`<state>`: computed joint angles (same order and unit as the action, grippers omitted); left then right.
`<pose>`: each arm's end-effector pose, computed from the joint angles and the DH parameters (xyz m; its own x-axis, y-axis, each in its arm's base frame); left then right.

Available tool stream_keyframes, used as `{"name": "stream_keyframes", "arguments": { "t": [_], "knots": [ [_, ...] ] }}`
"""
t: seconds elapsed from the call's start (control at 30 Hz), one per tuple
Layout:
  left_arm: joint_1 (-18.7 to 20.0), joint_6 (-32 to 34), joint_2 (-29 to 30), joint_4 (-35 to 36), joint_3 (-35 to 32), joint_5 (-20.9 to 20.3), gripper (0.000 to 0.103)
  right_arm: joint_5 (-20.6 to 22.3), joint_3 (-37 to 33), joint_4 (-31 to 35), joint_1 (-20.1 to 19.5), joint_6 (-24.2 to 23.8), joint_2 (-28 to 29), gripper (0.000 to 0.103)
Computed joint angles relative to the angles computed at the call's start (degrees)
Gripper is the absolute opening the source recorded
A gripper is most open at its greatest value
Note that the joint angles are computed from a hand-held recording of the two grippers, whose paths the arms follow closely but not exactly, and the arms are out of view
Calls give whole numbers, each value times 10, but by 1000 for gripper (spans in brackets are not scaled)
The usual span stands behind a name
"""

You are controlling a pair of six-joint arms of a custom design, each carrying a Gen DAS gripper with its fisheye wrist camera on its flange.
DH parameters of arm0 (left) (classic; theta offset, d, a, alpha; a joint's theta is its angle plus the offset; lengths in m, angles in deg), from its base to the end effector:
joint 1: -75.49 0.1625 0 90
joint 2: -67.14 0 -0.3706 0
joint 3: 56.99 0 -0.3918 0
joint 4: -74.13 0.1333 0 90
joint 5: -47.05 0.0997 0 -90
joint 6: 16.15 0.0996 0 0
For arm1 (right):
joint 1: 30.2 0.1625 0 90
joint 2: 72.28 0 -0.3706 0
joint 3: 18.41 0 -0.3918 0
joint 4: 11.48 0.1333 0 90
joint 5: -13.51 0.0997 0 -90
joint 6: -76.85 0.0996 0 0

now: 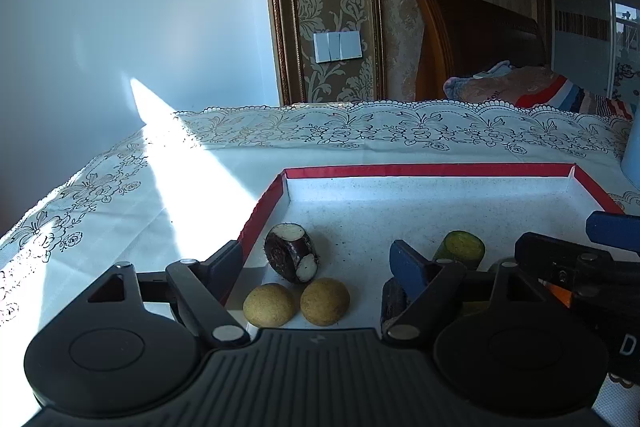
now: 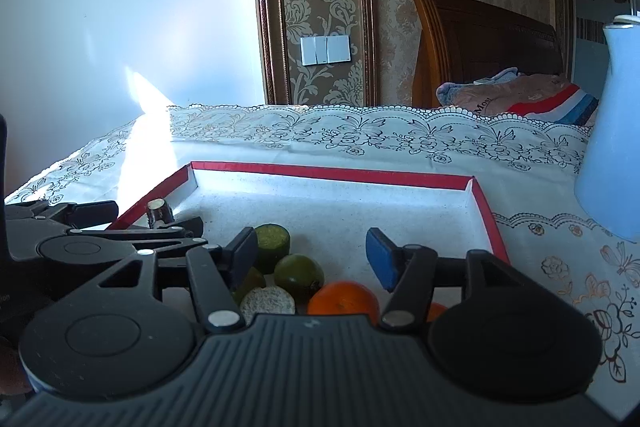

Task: Organize fruits
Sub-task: 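Open the right tool to release the dark green fruit in the tray, then withdraw both tools from the tray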

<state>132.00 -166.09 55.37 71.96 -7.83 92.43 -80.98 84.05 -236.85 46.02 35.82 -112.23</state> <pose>-0.2027 -0.6747 -0.1222 -0.6284 0.1667 -0.7598 0.7314 0.4593 -0.5042 -0.0185 -0.6022 0.1189 -0.7630 0.0460 0.6447 -0.5710 0.4195 -0.7057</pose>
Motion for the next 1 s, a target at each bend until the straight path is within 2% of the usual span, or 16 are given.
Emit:
{"name": "stream_keyframes", "arguments": {
  "t": [0.1, 0.13, 0.2, 0.33, 0.4, 0.5, 0.67, 1.0],
  "knots": [
    [-4, 5, -8, -6, 16, -5, 82, 14, 27, -24, -6, 5, -11, 72],
    [-7, 16, -14, -22, 31, -8, 85, 20, 37, -32, -8, 8, -15, 74],
    [-12, 42, -27, -60, 63, -16, 90, 26, 53, -42, -12, 7, -22, 74],
    [-26, 83, -59, -140, 136, -32, 94, 30, 77, -55, -18, 8, -29, 76],
    [-26, 59, -73, -124, 154, -14, 98, 34, 92, -71, -22, 10, -33, 78],
    [-21, -10, -91, -70, 166, 18, 98, 36, 112, -101, -29, 15, -35, 81],
    [-19, -44, -104, -48, 189, 16, 98, 29, 136, -121, -42, 21, -37, 82],
    [-28, -6, -151, -157, 300, 4, 103, 25, 155, -141, -49, 33, -33, 82]
  ]
}}
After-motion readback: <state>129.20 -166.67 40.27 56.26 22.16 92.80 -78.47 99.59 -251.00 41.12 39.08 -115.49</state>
